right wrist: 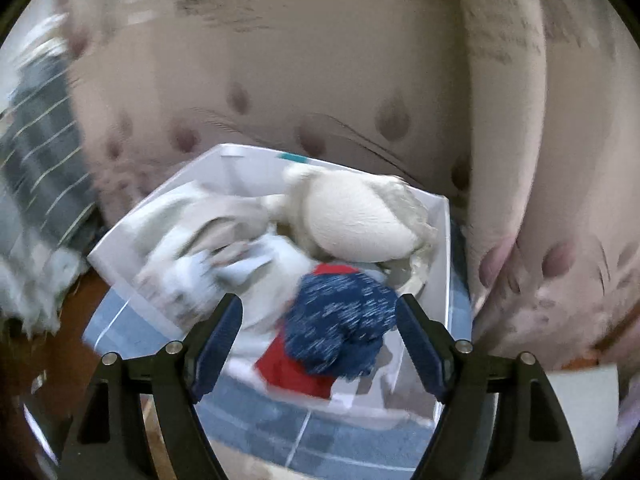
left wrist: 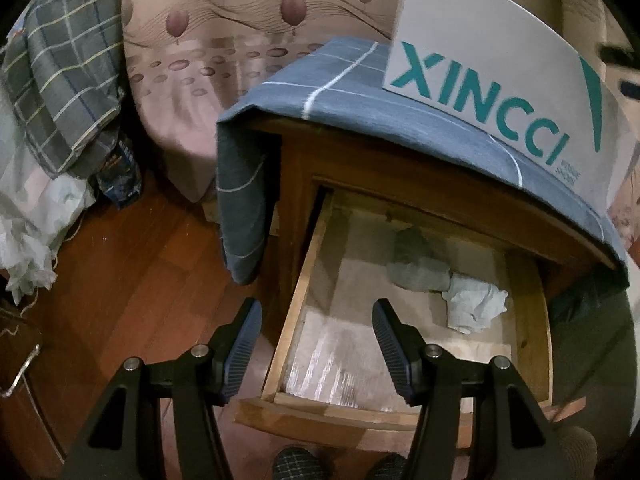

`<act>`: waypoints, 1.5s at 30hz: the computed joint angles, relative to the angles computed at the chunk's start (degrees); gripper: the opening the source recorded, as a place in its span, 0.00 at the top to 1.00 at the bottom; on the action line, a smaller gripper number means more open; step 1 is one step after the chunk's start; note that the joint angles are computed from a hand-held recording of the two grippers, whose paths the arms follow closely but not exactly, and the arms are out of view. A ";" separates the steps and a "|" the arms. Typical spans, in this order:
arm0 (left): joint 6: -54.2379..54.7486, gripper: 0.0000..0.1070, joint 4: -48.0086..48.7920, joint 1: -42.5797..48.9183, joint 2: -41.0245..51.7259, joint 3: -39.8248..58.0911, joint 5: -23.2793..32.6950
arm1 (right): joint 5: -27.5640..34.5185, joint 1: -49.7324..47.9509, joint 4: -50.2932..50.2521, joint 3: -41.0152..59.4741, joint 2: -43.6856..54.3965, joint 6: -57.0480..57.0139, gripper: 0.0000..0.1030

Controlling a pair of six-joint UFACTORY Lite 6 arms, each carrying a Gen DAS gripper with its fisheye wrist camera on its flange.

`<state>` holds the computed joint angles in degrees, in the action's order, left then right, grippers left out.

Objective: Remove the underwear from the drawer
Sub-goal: 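Carry the navy patterned underwear into the white box and open the right tool, then move the right tool into the drawer and grasp the pale blue rolled underwear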

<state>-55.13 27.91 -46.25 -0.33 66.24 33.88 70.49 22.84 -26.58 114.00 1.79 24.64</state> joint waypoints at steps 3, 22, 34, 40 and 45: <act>0.13 0.45 -1.10 1.15 -0.77 -0.78 -0.78 | 0.27 7.31 -3.67 -7.62 -6.30 -0.61 0.26; 1.05 0.45 -8.21 7.14 -3.89 -4.23 -3.15 | -11.91 17.46 7.70 -47.64 -15.28 -5.96 0.42; 3.69 0.45 -11.79 9.13 -3.16 -4.09 -3.81 | -25.88 9.46 6.96 -58.14 -6.65 -12.98 0.41; 4.53 0.45 -12.36 9.34 -2.39 -3.78 -3.60 | -32.69 7.54 -0.07 -63.37 -4.03 -11.84 0.39; 3.34 0.45 -11.06 9.10 -1.91 -3.71 -3.84 | -37.05 7.28 -7.05 -66.16 -2.41 -9.76 0.36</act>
<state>-51.79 16.85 -37.15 -2.23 62.53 30.04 33.44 30.13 -33.63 47.84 -0.61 14.87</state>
